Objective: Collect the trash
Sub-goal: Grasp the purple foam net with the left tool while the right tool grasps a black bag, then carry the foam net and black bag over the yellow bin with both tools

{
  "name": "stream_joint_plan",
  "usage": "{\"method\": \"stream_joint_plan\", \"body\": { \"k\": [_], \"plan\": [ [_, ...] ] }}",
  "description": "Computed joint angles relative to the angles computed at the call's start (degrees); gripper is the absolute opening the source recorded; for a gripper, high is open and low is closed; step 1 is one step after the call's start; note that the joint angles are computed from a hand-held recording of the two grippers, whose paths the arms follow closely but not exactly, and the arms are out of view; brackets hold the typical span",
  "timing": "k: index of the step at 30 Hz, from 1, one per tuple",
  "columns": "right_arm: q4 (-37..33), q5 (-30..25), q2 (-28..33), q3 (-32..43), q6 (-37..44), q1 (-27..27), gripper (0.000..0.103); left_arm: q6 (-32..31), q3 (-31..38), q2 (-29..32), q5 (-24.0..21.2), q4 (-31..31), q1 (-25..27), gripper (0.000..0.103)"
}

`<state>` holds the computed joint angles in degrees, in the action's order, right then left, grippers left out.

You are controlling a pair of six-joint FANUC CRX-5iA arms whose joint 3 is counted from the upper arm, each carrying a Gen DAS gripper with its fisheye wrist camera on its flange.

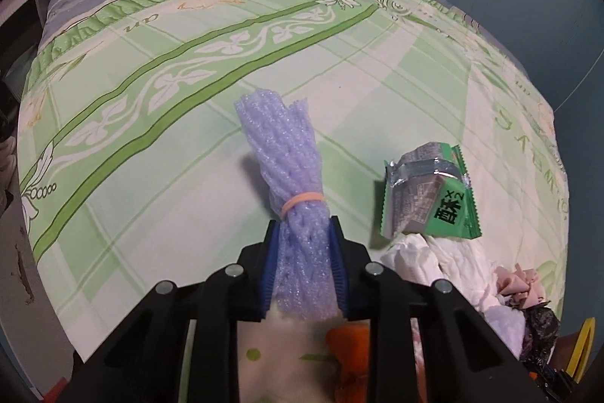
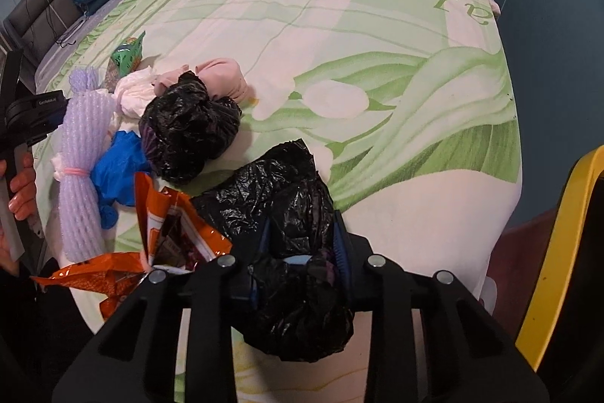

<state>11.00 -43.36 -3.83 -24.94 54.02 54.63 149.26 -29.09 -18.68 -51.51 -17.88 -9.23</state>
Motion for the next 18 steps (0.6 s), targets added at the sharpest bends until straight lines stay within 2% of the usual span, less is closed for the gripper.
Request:
{"method": "stream_joint_plan", "body": {
  "k": [5, 8, 12, 18],
  "plan": [
    [1.68, 0.97, -3.69, -1.71, -1.5, 0.85, 0.028, 3.27, -0.62, -4.72, -1.47, -2.55, -2.14, 0.024],
    [2.87, 1.33, -5.82, -2.39, -2.36, 1.29, 0.028, 6.34, 0.33, -6.67, -3.83, -5.27, -4.9, 0.024],
    [4.38, 1.77, -8.77, -3.51, -3.67, 1.72, 0.028, 11.09, 2.28, -8.3, -7.6, -9.4, -10.01, 0.024],
    [4.83, 2.0, -13.71, -5.45, -4.68, 2.02, 0.028, 18.64, 7.25, -7.38, -15.59, -17.12, -21.44, 0.024]
  ]
}}
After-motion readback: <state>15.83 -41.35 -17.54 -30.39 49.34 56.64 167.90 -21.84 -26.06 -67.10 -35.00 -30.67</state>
